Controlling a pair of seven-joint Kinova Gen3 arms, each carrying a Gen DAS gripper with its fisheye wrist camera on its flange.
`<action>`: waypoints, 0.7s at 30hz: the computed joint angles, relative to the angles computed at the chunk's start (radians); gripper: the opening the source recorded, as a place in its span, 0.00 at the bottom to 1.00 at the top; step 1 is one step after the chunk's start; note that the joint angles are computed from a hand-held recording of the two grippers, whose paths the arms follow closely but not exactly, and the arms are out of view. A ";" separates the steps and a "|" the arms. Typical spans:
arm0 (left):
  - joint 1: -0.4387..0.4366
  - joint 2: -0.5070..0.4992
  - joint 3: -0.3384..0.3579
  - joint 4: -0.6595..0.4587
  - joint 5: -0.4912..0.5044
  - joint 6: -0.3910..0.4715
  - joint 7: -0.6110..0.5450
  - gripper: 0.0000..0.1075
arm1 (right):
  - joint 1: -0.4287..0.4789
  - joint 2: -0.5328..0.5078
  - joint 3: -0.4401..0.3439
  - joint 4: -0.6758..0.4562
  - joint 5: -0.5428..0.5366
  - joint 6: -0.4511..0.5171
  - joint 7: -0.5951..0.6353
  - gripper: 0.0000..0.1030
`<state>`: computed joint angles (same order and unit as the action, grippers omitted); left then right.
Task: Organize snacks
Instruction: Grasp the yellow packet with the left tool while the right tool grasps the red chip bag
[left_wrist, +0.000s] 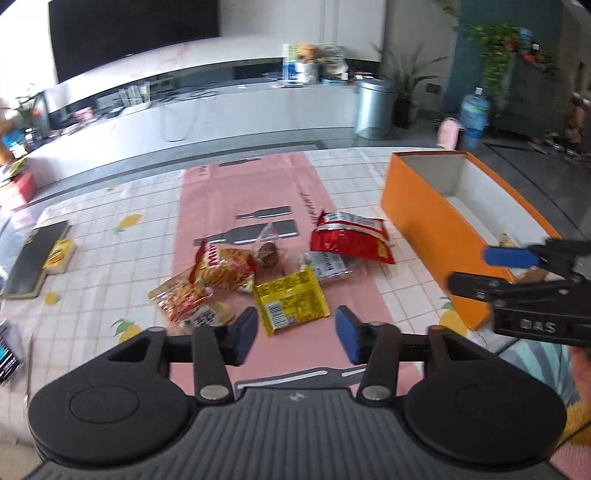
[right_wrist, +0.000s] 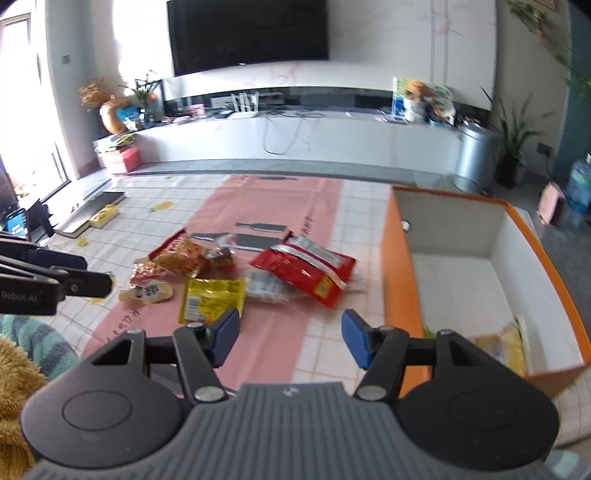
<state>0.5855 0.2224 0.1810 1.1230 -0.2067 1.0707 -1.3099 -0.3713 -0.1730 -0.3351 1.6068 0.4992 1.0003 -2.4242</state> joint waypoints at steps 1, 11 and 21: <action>-0.021 0.003 0.005 -0.002 0.030 -0.004 -0.033 0.62 | -0.002 0.011 0.001 -0.007 0.003 -0.007 0.011 0.58; -0.066 0.168 0.004 -0.183 0.128 0.101 -0.342 0.72 | -0.051 0.135 0.077 -0.025 0.018 -0.064 0.133 0.68; -0.096 0.391 0.004 -0.472 0.246 0.312 -0.672 0.75 | -0.035 0.283 0.190 -0.165 -0.103 -0.053 0.490 0.76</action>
<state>0.4892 0.6132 0.1845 0.6509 0.0397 1.3827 -1.9815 -0.4061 0.1096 -0.1452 1.4423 0.3966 0.9474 -1.9342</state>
